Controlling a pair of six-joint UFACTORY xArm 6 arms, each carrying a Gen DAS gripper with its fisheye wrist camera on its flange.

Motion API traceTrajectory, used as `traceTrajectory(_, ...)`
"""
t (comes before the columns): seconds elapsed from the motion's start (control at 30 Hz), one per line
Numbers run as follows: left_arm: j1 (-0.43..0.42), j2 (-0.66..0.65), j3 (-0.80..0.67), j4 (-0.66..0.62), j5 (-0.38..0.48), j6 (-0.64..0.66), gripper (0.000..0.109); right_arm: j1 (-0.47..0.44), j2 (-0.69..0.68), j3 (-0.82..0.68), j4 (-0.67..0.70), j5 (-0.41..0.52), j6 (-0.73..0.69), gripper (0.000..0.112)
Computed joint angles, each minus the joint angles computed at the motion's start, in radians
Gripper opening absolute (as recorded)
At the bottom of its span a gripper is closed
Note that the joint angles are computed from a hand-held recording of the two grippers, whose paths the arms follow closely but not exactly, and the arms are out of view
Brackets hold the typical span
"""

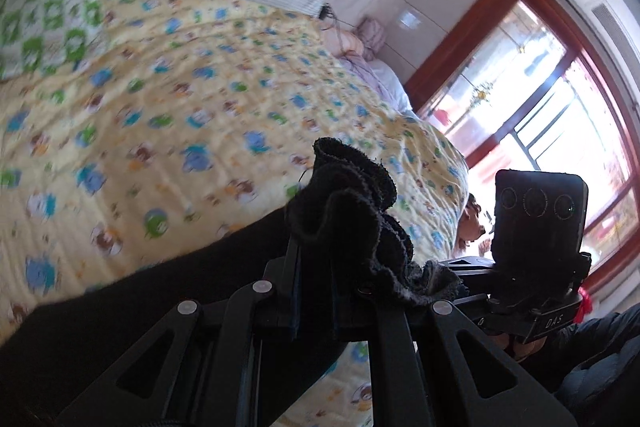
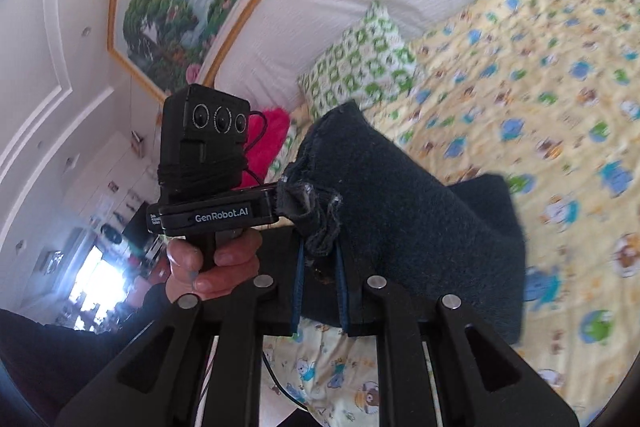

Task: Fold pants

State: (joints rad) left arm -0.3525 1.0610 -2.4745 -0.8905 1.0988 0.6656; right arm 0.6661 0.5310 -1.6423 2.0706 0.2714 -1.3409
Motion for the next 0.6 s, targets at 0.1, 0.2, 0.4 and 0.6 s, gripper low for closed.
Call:
traceTrajectory(0.1, 0.02, -0.059, 0.144, -0.035, -0.044, 0.025, 0.007, 0.007, 0.047, -0.039, -0.128, 0.007, 0.123, 0.015)
traceTrajectory(0.2, 0.033, -0.069, 0.201, -0.048, -0.074, 0.021, 0.007, 0.01, 0.105, -0.09, -0.253, 0.025, 0.257, 0.015)
traceTrajectory(0.4, 0.061, -0.107, 0.318, -0.098, -0.112, 0.034, 0.007, 0.014, 0.182, -0.154, -0.44, 0.037, 0.446, 0.015)
traceTrajectory(0.6, 0.062, -0.191, 0.471, -0.105, -0.212, 0.04, 0.008, 0.012, 0.209, -0.171, -0.569, 0.052, 0.566, 0.015)
